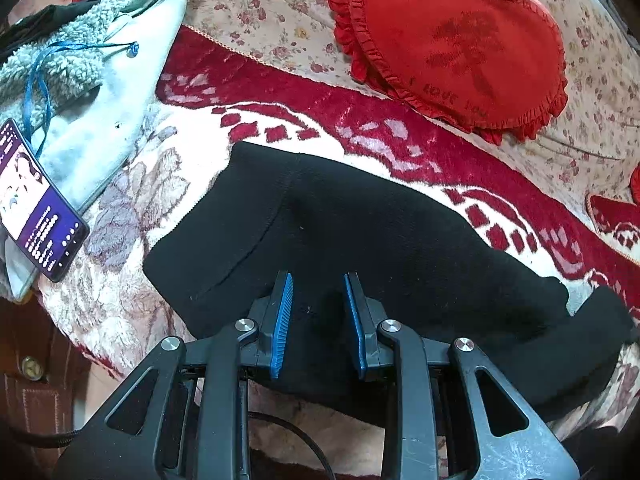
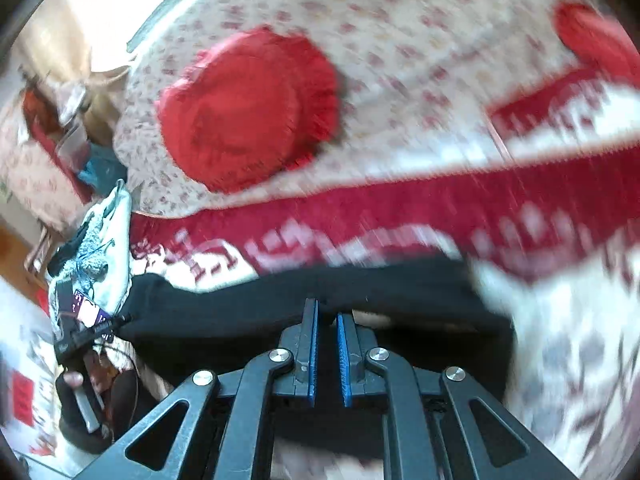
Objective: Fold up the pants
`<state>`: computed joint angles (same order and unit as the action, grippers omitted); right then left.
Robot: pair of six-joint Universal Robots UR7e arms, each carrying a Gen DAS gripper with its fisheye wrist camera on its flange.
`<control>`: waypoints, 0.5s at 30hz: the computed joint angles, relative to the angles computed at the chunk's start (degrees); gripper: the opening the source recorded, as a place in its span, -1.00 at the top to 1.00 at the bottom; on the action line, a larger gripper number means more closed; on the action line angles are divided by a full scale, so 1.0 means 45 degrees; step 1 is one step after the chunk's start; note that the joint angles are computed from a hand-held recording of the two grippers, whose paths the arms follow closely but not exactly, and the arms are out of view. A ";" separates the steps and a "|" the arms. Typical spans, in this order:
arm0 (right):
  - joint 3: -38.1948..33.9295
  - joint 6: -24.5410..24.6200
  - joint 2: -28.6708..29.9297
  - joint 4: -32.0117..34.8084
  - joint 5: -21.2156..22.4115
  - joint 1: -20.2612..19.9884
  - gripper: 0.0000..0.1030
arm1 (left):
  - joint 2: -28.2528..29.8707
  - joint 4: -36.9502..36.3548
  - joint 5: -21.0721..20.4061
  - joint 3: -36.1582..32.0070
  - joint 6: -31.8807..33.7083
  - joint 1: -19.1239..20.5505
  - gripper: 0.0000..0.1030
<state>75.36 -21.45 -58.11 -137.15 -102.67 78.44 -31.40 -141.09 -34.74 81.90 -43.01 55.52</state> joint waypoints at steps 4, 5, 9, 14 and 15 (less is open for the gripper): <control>0.0903 0.0896 -0.0567 -0.0055 0.1212 -0.0901 0.79 | -0.0001 0.0247 0.0046 -0.0031 -0.0261 -0.0124 0.54; 0.1100 0.1204 -0.0694 -0.0220 0.1745 -0.1132 0.62 | -0.0005 0.0325 0.0077 -0.0035 -0.0305 -0.0164 0.54; 0.1590 0.2812 -0.0873 -0.1008 0.3725 -0.1919 0.08 | -0.0014 0.0642 0.0170 -0.0058 -0.0557 -0.0264 0.54; 0.1635 0.3492 -0.0686 -0.2239 0.4760 -0.2216 0.66 | -0.0020 0.0953 0.0203 -0.0102 -0.0770 -0.0314 0.54; 0.1715 0.3417 -0.0751 -0.2497 0.4741 -0.2137 0.86 | -0.0060 0.0945 0.0204 -0.0062 -0.0789 -0.0329 0.54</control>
